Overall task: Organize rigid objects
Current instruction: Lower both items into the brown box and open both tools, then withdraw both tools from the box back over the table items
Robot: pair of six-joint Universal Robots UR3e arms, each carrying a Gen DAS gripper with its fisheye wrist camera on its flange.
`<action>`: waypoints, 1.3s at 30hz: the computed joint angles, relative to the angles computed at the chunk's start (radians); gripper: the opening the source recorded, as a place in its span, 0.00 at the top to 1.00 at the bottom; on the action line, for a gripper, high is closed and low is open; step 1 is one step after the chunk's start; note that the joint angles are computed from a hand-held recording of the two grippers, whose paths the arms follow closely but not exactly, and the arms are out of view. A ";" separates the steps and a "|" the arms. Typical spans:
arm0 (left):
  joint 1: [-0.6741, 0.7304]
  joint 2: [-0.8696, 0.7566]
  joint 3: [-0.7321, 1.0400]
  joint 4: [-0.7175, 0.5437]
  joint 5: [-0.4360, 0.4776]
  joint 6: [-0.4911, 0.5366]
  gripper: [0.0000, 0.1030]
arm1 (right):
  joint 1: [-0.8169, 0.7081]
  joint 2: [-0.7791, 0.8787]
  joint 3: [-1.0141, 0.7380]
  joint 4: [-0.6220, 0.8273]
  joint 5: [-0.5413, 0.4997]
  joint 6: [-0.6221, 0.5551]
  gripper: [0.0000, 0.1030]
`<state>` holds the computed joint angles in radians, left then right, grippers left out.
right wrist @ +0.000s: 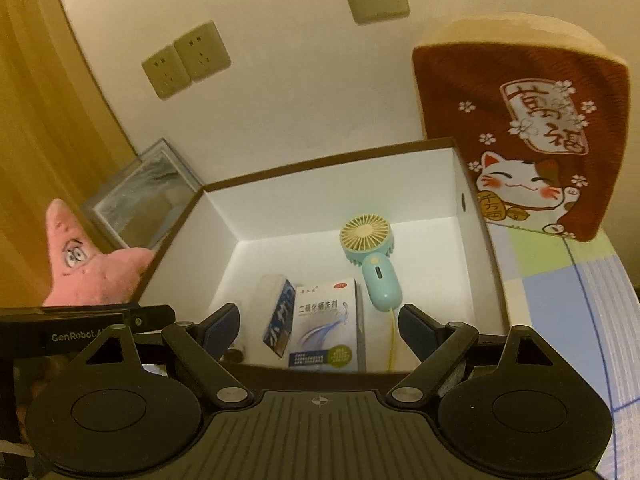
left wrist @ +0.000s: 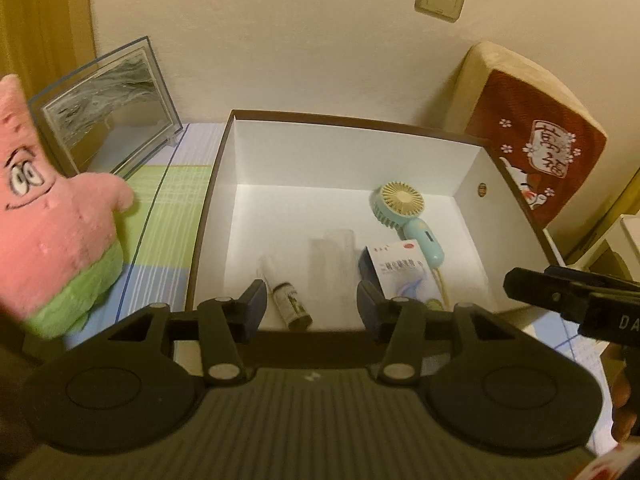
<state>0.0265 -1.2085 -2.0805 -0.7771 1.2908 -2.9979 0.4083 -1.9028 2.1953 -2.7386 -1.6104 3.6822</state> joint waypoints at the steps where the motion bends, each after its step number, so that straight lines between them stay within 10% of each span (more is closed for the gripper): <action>1: 0.000 0.028 -0.009 -0.016 0.000 -0.004 0.55 | 0.006 -0.021 0.004 0.011 -0.005 0.006 0.16; 23: -0.044 0.522 -0.074 -0.430 -0.004 -0.026 0.55 | 0.389 -0.353 0.055 0.312 -0.272 0.252 0.16; 39: -0.332 0.555 -0.146 -0.434 0.153 -0.223 0.55 | 0.722 -0.403 0.073 0.529 -0.458 0.567 0.16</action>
<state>-0.3056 -0.6530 -2.2269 -1.2107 1.4437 -3.2211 1.1303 -2.3062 2.2686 -2.2094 -2.0684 4.2491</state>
